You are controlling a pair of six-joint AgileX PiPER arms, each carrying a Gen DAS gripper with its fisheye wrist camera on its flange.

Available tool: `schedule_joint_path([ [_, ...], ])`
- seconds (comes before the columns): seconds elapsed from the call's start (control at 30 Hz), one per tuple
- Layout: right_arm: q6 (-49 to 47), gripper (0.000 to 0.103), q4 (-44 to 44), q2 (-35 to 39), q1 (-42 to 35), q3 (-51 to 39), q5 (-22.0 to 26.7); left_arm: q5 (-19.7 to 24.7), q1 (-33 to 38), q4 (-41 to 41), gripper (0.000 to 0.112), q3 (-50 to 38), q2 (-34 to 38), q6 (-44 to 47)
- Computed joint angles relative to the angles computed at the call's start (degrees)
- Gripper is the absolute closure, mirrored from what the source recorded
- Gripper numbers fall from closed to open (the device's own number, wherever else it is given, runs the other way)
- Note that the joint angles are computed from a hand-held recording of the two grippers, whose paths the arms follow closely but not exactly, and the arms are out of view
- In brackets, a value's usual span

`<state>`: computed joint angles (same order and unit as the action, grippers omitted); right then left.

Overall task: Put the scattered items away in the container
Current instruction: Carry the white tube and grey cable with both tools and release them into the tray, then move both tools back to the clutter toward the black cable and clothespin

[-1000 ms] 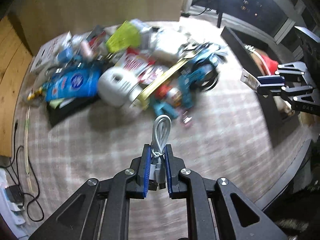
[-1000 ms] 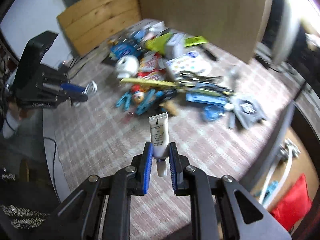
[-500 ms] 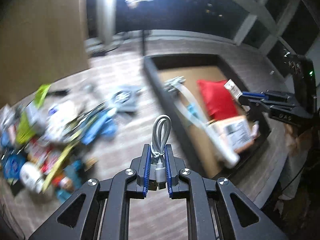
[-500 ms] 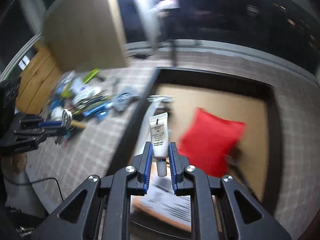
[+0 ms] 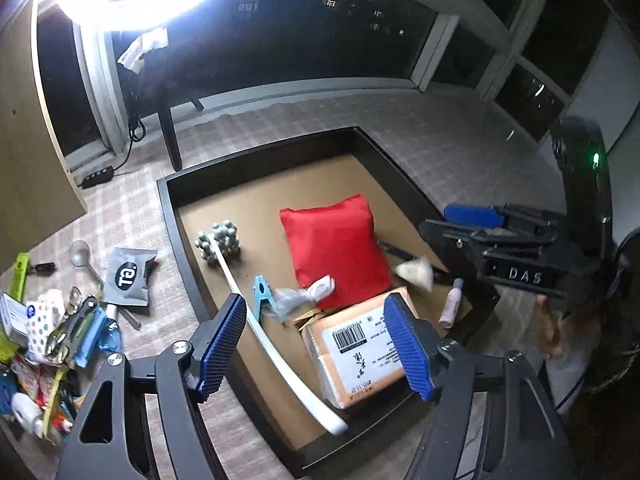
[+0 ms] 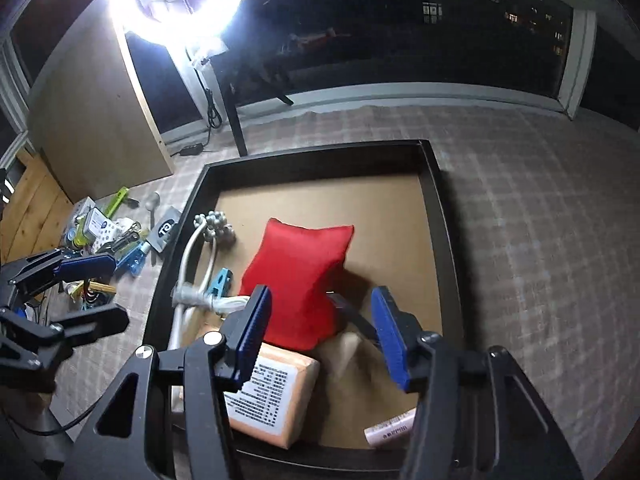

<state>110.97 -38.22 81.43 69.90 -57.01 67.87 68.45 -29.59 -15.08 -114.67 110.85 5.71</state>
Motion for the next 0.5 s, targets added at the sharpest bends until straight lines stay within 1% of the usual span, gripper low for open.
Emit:
schedule_joint_path([
  [0.07,-0.9,0.052,-0.1,0.9,0.1,-1.3,0.0,-0.3,0.7,-0.2,0.047,1.3,-0.8,-0.1],
  [0.3,-7.4,0.052,0.0,6.2,-2.3,-6.8,-4.3,-3.2,5.5,-1.1,0.048,9.9,-5.7,0.4],
  [0.5,-13.6,0.052,0.8,11.2,-4.0,-12.2,-9.4,-7.9,11.2,-1.5,0.048,21.8,-12.9,3.1],
])
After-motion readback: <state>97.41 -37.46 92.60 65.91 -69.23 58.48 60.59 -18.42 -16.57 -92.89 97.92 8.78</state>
